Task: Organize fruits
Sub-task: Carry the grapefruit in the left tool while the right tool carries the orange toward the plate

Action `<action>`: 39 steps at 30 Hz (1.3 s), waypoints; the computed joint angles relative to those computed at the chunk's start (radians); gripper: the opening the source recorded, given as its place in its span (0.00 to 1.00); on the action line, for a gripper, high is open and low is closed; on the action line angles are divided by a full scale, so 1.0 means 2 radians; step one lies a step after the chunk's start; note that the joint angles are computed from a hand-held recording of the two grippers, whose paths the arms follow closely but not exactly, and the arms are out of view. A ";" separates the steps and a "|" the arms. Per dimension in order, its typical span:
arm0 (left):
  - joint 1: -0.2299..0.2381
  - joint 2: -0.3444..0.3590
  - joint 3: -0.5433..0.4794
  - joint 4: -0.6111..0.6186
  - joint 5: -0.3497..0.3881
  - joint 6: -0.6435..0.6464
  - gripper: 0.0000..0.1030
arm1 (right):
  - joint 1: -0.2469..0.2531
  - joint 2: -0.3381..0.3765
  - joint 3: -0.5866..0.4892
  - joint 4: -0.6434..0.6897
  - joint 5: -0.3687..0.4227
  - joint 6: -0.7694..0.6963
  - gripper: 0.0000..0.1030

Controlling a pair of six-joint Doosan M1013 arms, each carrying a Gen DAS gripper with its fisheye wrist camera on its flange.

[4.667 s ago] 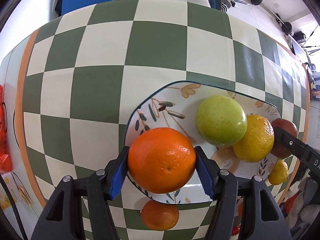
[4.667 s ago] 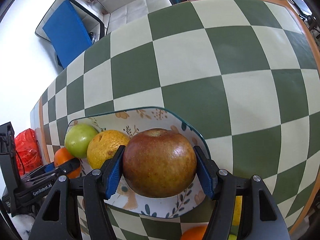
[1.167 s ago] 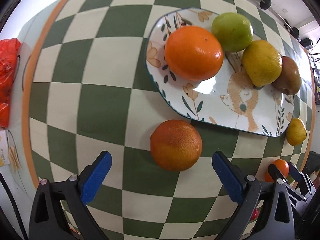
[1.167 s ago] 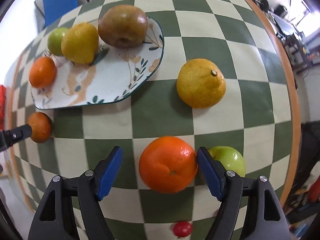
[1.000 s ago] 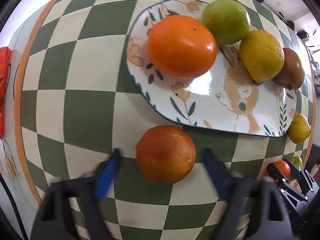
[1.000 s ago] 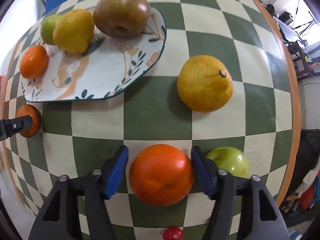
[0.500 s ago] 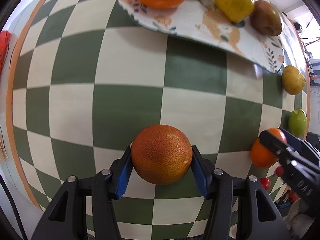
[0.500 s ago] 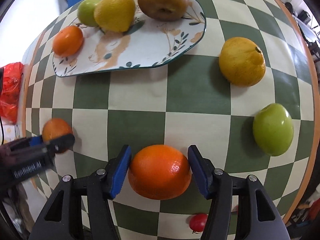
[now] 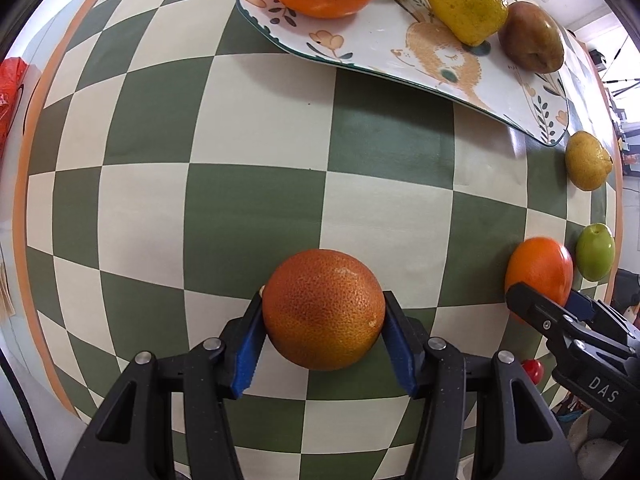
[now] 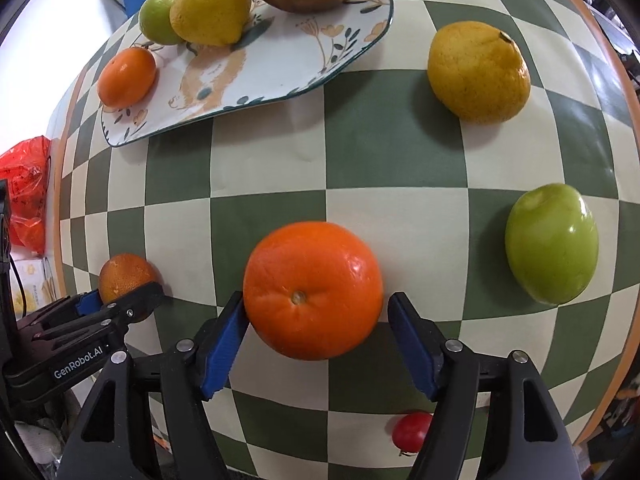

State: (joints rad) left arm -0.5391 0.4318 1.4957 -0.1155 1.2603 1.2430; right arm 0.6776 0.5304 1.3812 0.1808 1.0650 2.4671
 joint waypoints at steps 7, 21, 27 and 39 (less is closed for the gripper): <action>-0.002 0.004 -0.012 0.001 0.001 0.001 0.51 | 0.001 0.002 -0.004 -0.007 0.003 -0.002 0.72; -0.005 0.013 -0.049 -0.005 0.017 0.003 0.51 | 0.005 0.008 -0.013 -0.034 0.000 -0.021 0.66; 0.009 0.014 -0.077 -0.035 0.027 0.011 0.51 | -0.001 -0.012 0.009 -0.035 -0.020 -0.010 0.65; 0.022 0.079 -0.205 -0.051 0.057 0.023 0.51 | -0.029 -0.010 -0.041 -0.050 -0.044 -0.031 0.65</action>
